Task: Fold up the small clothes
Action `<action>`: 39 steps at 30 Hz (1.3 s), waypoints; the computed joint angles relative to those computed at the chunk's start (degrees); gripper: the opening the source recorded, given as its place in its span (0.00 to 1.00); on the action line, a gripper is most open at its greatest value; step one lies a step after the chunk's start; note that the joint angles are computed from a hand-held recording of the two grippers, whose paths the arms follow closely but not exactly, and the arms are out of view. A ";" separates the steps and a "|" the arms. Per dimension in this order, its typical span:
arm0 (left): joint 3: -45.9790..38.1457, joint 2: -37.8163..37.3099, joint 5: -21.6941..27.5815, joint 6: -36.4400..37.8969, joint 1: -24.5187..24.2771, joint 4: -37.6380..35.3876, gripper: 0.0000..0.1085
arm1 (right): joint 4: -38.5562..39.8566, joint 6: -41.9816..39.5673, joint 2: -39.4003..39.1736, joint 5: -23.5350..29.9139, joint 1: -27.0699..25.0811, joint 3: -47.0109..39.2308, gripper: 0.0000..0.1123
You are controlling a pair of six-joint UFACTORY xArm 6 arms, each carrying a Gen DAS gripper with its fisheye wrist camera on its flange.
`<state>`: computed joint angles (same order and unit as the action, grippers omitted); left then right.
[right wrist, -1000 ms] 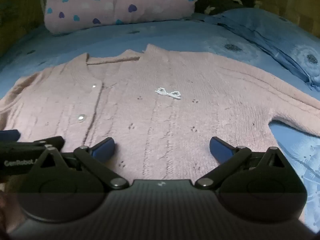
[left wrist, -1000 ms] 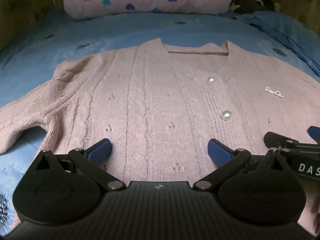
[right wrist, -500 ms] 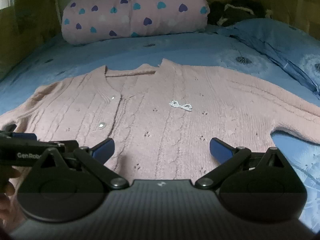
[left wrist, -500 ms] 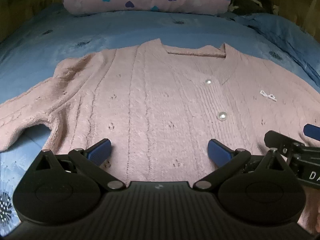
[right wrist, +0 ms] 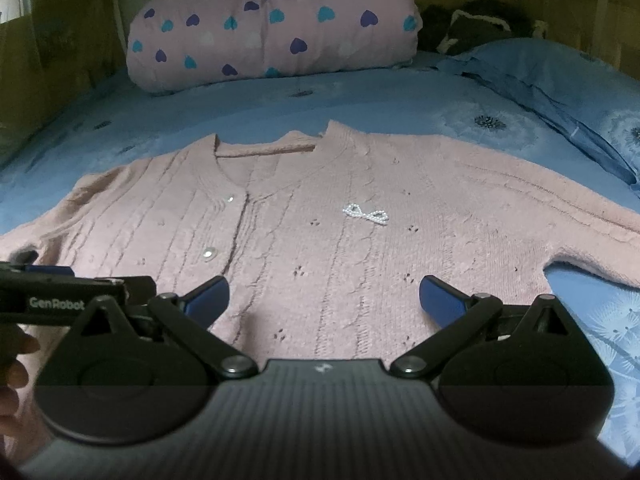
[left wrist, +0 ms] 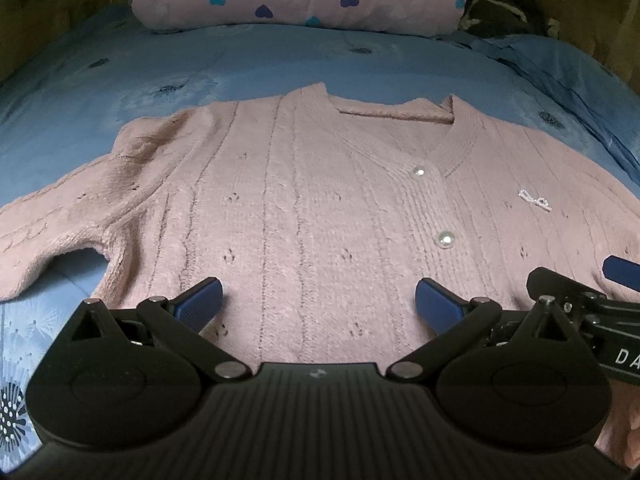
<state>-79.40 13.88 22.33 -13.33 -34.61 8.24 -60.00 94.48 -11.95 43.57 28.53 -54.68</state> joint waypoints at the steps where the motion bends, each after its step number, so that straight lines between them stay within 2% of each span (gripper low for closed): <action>1: 0.05 -0.03 -0.06 -0.13 0.03 0.10 0.95 | -0.08 0.03 -0.01 -0.05 0.00 0.02 0.92; 39: -0.27 -0.08 0.57 0.48 0.18 -0.03 0.95 | -0.66 0.81 -0.47 -2.45 -0.62 0.79 0.92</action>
